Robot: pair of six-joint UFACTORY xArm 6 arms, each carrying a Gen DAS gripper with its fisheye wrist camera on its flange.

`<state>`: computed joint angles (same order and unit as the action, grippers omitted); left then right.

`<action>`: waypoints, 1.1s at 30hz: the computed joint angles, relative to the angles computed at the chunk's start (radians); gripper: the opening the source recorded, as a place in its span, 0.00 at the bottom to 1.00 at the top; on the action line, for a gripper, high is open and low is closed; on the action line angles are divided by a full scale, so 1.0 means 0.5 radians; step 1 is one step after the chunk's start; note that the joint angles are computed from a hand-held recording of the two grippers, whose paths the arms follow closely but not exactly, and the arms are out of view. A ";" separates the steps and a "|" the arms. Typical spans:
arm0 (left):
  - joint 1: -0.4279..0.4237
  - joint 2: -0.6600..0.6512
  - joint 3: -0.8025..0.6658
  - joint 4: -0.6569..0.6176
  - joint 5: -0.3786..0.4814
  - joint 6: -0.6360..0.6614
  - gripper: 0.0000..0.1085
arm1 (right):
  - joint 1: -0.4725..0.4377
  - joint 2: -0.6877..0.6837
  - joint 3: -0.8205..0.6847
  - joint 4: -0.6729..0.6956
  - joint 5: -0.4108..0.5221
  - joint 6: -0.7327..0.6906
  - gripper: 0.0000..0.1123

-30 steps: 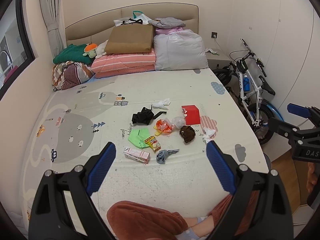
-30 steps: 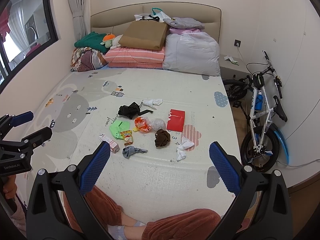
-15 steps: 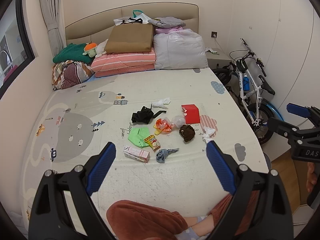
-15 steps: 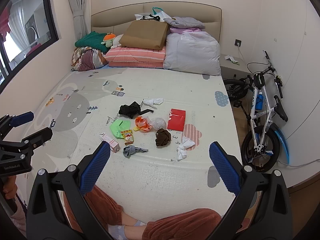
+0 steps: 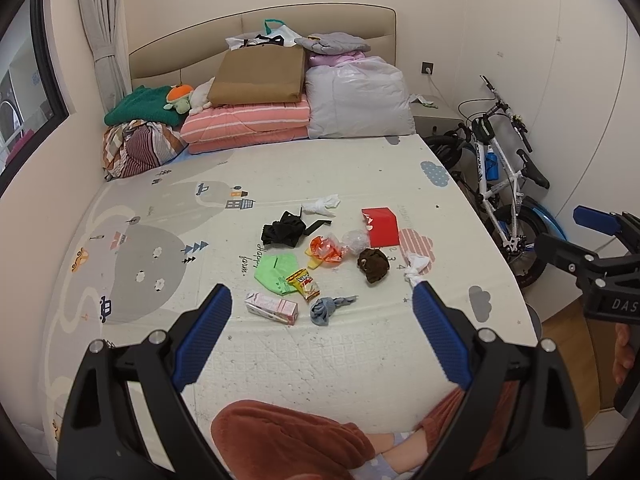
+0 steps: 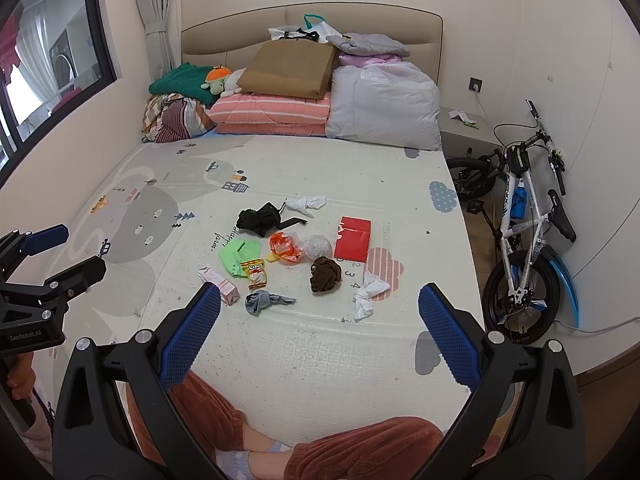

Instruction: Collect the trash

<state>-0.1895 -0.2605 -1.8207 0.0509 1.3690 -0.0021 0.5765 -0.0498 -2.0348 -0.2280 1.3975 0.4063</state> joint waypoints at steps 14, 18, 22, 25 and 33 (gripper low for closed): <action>0.016 -0.132 0.349 -0.004 -0.204 -0.009 0.84 | -0.019 -0.170 0.334 -0.008 -0.182 0.002 0.85; 0.082 -0.166 0.506 -0.054 -0.269 0.015 0.84 | -0.058 -0.248 0.564 0.010 -0.372 0.020 0.85; 0.106 -0.159 0.646 -0.073 -0.333 -0.023 0.84 | -0.076 -0.278 0.747 0.040 -0.514 0.017 0.85; 0.170 -0.185 0.797 -0.103 -0.405 -0.031 0.84 | -0.085 -0.270 0.858 0.140 -0.613 -0.001 0.85; 0.279 -0.192 1.068 -0.058 -0.494 -0.062 0.84 | -0.010 -0.157 1.082 0.188 -0.915 -0.012 0.85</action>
